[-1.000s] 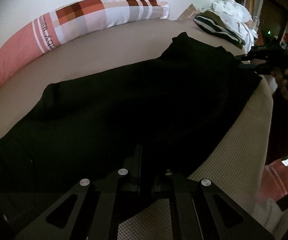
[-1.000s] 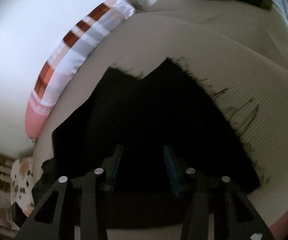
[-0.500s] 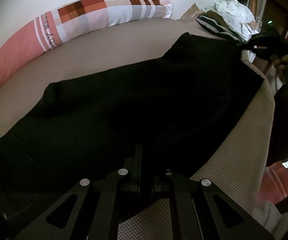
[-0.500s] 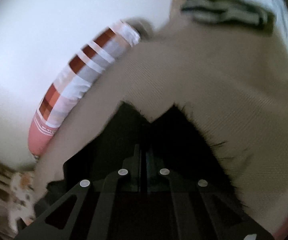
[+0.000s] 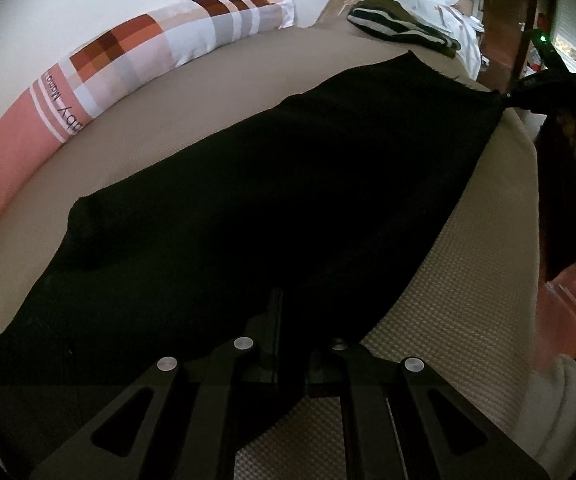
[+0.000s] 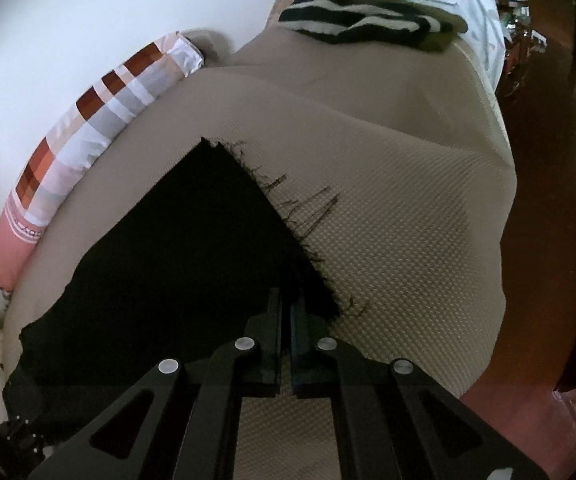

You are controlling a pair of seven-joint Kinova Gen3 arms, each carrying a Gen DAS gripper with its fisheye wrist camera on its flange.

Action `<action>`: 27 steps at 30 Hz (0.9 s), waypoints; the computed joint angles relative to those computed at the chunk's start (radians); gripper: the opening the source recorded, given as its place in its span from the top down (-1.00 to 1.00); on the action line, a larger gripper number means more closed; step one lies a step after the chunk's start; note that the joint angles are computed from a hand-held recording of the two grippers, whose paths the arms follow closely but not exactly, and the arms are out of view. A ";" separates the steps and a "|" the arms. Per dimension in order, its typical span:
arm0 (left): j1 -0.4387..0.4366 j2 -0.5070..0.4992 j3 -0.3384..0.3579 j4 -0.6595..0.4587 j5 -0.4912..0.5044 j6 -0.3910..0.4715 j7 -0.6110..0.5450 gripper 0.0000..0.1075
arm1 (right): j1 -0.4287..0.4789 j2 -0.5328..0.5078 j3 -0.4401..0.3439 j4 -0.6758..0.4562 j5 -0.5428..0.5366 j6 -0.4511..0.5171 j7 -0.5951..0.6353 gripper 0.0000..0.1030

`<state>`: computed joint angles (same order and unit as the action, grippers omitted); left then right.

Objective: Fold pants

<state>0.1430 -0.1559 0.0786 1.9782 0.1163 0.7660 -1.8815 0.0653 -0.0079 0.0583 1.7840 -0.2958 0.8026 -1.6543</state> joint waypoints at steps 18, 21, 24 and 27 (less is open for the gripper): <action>-0.171 -0.084 -0.314 -0.018 0.514 0.220 -0.360 -0.34 | -0.021 0.002 -0.229 -0.181 0.325 0.095 -0.145 0.40; -0.307 -0.103 -0.241 -0.010 0.481 0.154 -0.293 -0.35 | -0.007 0.083 -0.368 -0.267 0.226 0.102 -0.023 0.40; -0.446 -0.112 -0.138 0.007 0.368 0.054 -0.171 -0.35 | -0.047 0.208 -0.472 -0.380 0.113 0.145 0.099 0.40; -0.585 -0.124 -0.035 0.032 0.260 -0.009 -0.049 -0.35 | -0.159 0.347 -0.487 -0.510 0.009 0.212 0.221 0.40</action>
